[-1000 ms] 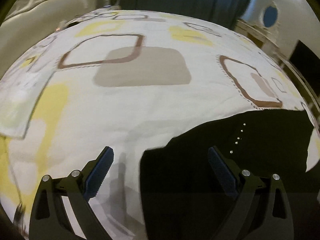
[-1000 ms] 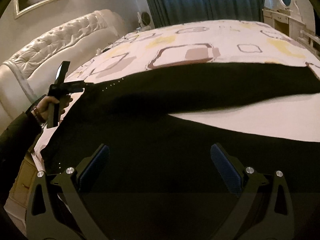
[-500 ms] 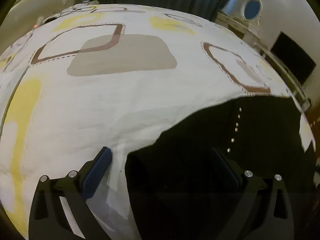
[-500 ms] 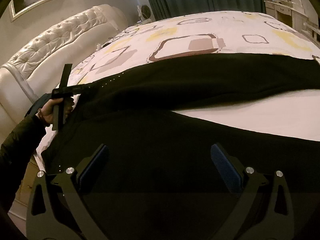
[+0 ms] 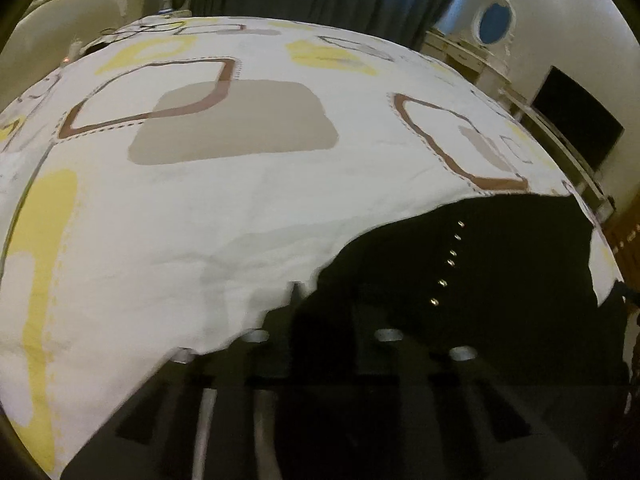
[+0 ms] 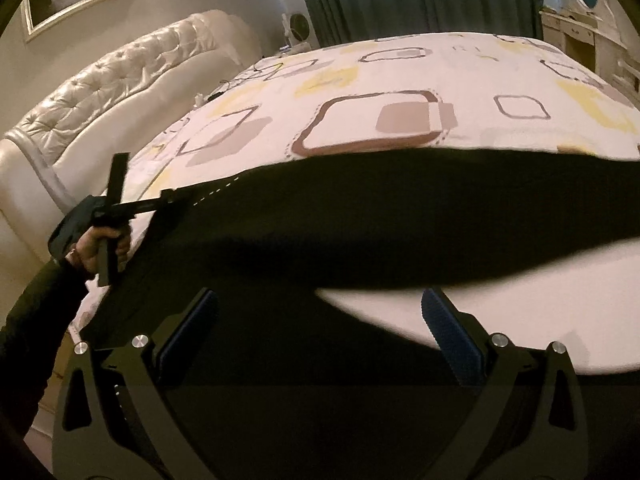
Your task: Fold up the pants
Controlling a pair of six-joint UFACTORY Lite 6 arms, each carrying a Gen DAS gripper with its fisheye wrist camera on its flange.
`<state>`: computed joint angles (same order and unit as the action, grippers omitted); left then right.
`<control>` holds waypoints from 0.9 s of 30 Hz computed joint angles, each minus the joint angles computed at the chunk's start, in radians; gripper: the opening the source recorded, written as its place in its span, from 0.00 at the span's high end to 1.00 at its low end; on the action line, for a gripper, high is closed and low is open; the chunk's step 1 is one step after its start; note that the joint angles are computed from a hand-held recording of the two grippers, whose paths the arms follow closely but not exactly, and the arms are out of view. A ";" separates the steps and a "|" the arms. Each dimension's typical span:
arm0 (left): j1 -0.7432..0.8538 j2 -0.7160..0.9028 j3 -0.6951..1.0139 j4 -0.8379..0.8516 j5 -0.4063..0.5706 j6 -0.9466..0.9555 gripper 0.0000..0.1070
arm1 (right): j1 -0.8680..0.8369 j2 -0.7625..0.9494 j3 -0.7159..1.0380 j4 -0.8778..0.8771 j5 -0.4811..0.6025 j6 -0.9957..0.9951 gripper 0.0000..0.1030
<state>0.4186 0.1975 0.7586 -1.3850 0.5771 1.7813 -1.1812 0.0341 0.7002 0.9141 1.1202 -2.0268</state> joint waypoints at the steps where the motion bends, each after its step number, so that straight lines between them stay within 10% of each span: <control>1: 0.013 0.013 0.010 0.009 0.023 -0.019 0.85 | 0.030 0.016 0.030 0.021 -0.013 0.011 0.02; 13: 0.084 0.086 0.043 -0.007 0.145 0.024 0.85 | 0.588 0.510 0.702 0.010 -0.338 0.056 0.02; 21: 0.108 0.137 0.080 0.013 0.192 0.001 0.82 | 0.731 0.884 1.204 -0.289 -0.116 0.361 0.10; 27: 0.113 0.152 0.093 0.029 0.206 -0.013 0.81 | 0.791 0.941 1.254 -0.394 -0.115 0.411 0.24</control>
<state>0.5321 0.3495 0.8513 -1.3557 0.7827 1.7684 -0.3897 0.9749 1.9540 0.5201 1.0048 -1.6155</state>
